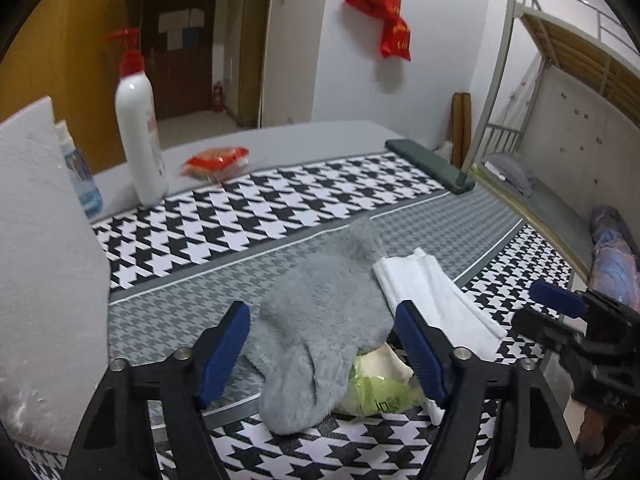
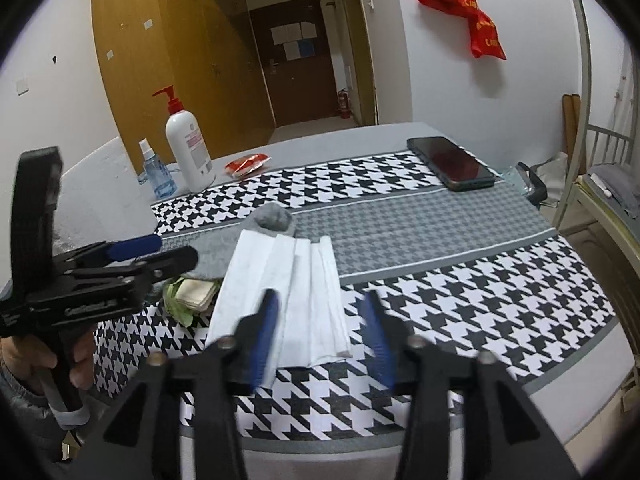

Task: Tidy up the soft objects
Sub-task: 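Grasp the grey sock with the left gripper while the right gripper stays over the tissues, then lift the grey sock with the left gripper while the right gripper grasps and lifts the white tissues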

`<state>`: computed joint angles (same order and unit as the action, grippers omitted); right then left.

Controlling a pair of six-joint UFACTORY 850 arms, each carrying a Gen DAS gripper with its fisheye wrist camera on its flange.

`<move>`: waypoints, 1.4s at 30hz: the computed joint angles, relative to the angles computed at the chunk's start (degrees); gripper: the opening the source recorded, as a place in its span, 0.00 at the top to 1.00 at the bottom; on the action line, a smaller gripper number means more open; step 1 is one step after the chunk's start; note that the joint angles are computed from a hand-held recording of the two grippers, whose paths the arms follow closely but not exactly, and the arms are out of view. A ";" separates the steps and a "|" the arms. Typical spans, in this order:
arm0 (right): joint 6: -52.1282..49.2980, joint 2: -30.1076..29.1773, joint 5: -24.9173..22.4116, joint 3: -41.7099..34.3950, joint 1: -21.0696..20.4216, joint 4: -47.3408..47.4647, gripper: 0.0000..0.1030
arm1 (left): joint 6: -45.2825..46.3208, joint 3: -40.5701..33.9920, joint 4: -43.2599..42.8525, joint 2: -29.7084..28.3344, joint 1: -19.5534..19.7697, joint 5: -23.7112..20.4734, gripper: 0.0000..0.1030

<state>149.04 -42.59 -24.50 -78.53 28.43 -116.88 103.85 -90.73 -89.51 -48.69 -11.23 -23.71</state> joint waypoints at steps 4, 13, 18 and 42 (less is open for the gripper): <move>-0.90 -0.58 0.64 -0.76 -0.17 0.22 0.39 | -7.98 -3.17 7.03 -2.02 -0.22 0.18 0.56; -4.80 -1.62 2.40 -2.34 -0.58 3.67 0.39 | -6.94 -4.57 7.08 -3.13 0.31 -3.58 0.89; -9.23 -2.39 3.11 -3.69 -0.48 7.43 0.39 | -0.60 -2.65 0.24 -1.84 1.89 -9.38 0.90; -39.80 -8.49 5.89 -13.21 0.47 33.51 0.35 | 15.08 2.93 -16.29 1.21 2.86 -8.38 0.48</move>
<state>109.24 -51.08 -18.61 -91.74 28.90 -83.37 118.93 -87.80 -105.80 -47.49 -8.37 -32.09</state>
